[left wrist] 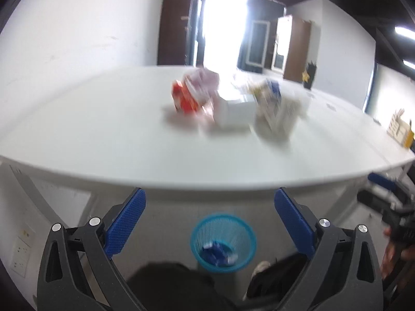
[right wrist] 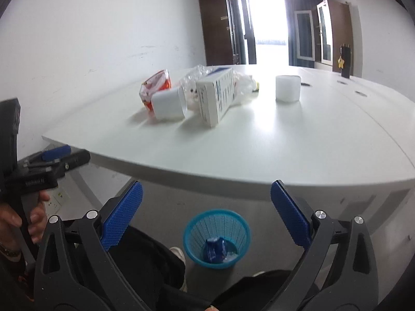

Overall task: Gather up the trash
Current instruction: 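Raise both grippers back toward the remaining trash on the table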

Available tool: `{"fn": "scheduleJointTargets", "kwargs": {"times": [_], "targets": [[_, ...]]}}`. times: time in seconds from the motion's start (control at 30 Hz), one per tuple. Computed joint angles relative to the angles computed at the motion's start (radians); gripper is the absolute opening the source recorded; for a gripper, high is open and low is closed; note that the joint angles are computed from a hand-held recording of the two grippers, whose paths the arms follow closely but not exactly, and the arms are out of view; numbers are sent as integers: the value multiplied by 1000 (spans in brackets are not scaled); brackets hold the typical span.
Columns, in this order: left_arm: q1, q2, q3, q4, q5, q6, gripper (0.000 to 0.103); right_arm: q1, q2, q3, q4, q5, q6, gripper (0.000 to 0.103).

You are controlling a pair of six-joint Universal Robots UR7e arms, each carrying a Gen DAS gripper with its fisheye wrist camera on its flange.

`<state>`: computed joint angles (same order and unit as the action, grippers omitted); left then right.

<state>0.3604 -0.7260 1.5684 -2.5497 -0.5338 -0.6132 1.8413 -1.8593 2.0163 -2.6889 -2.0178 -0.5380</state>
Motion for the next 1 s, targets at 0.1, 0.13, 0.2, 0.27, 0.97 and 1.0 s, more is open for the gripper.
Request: {"fn": "scheduleJointTargets", "kwargs": {"times": [0.1, 0.13, 0.2, 0.27, 0.97, 1.0], "targets": [[10, 20, -51, -62, 12, 38, 97, 19, 41, -39, -24, -6, 3, 94], [11, 27, -61, -77, 16, 50, 97, 25, 55, -52, -37, -6, 0, 94], [20, 47, -103, -83, 24, 79, 97, 38, 82, -72, -62, -13, -10, 94], [25, 58, -133, -90, 32, 100, 97, 50, 115, -97, -81, -29, -20, 94], [111, 137, -303, -102, 11, 248, 97, 68, 424, -338, -106, -227, -73, 92], [115, 141, -312, -93, 14, 250, 97, 62, 428, -343, -96, -228, -64, 90]]}}
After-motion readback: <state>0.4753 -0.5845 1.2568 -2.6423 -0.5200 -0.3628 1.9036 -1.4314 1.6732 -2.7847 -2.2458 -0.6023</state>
